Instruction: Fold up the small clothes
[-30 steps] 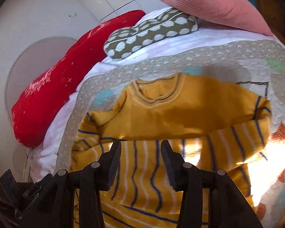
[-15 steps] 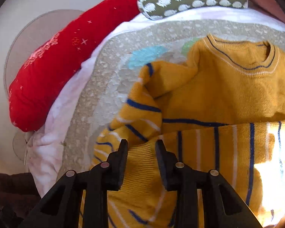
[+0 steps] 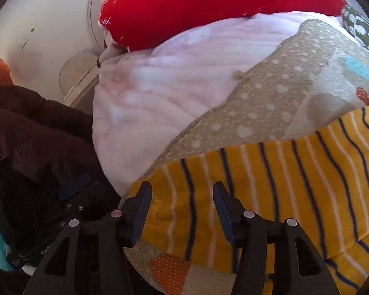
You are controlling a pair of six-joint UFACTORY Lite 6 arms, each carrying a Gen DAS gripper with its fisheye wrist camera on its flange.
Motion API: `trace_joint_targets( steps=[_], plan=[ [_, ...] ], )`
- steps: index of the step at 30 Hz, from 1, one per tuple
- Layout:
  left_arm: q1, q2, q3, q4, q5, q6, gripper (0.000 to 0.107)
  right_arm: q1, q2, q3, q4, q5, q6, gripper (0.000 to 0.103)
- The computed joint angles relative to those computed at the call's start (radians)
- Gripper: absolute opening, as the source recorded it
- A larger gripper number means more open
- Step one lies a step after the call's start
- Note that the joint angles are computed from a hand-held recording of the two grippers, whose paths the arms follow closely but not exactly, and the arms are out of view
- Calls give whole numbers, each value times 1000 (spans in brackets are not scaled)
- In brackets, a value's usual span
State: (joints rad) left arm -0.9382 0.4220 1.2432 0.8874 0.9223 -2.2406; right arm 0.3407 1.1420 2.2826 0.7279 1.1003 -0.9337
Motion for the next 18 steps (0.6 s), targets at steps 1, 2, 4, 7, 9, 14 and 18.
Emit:
trace_joint_targets(
  steps=[1,2,4,7,9,14,18],
  plan=[
    [-6,-1,-10,5,-7,-16,45,16,4,-8,-4,-9,9,55],
    [-11,-5,-23,11,-16,-37,45,28,14,-2,-8,-12,25,55],
    [-17,-16,-53,23,-41,-80,45,49,30,14,-17,-21,65,55],
    [-26,-27,-85,41,-68,-128,45,74,30,8,-19,-18,76,58],
    [-35,-25,-91,45,-71,-137,45,102,-7,-60,-43,-71,67,61],
    [-44,-23,-103,41,-96,-150,45,181,-174,-350,-120,-336,-50,51],
    [-43,-23,-81,64,-105,-152,45,171,-206,-362,-106,-354,-48,10]
  ],
)
